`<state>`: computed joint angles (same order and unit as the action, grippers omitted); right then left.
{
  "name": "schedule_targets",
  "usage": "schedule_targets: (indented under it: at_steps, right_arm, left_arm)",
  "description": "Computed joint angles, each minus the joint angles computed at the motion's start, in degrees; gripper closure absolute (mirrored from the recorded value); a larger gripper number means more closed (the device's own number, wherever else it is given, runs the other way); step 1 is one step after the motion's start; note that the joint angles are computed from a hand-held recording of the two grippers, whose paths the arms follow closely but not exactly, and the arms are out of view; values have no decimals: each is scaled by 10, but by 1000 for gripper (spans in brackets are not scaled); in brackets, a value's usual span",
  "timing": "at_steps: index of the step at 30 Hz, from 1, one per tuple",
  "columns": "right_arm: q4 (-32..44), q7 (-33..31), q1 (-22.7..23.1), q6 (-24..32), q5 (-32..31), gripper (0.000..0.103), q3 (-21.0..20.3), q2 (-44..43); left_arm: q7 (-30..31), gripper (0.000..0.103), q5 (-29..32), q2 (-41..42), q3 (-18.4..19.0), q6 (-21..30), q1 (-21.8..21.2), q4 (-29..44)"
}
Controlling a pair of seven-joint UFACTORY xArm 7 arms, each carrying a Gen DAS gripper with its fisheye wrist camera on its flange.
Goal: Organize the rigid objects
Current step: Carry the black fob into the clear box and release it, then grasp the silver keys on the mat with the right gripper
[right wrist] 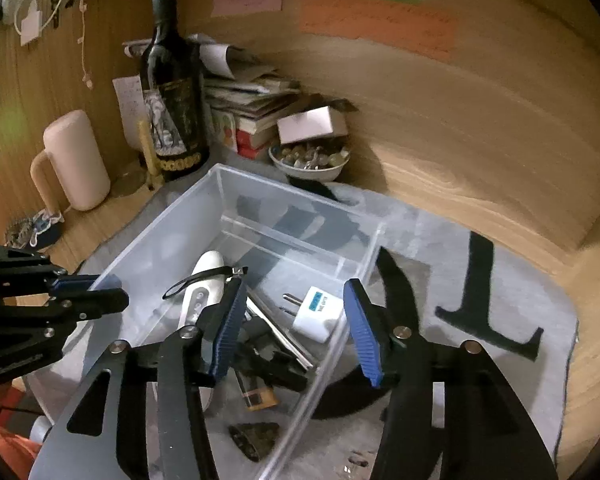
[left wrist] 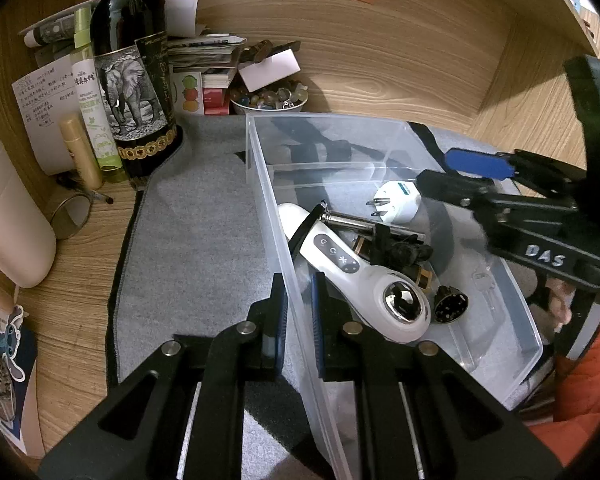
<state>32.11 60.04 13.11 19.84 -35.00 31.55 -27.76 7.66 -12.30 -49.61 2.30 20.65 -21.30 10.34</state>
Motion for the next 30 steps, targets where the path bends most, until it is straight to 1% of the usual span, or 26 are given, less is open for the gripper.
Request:
schedule_targets:
  at_steps: [3, 8, 14, 17, 21, 23, 26, 30]
  right_arm:
    - [-17, 9, 7, 16, 11, 50, -3, -39]
    - [-59, 8, 32, 56, 54, 50, -17, -119]
    - [-114, 7, 71, 138, 117, 50, -28, -201]
    - [-137, 14, 91, 162, 143, 50, -32, -223]
    - [-164, 23, 124, 170, 181, 50, -42, -225]
    - [-175, 25, 140, 163, 198, 50, -48, -215]
    - [-182, 30, 151, 145, 208, 50, -51, -194]
    - [-183, 28, 152, 114, 213, 50, -58, -154]
  left_arm:
    - [1, 92, 1, 0, 1, 0, 0, 0]
    - [2, 92, 2, -1, 0, 0, 1, -1]
    - [4, 92, 4, -2, 1, 0, 1, -1]
    - [4, 92, 3, -2, 1, 0, 1, -1]
    - [4, 92, 3, -2, 1, 0, 1, -1]
    - [4, 92, 4, -2, 1, 0, 2, -1]
    - [4, 92, 3, -2, 1, 0, 2, -1]
    - [4, 92, 4, -4, 0, 0, 2, -3]
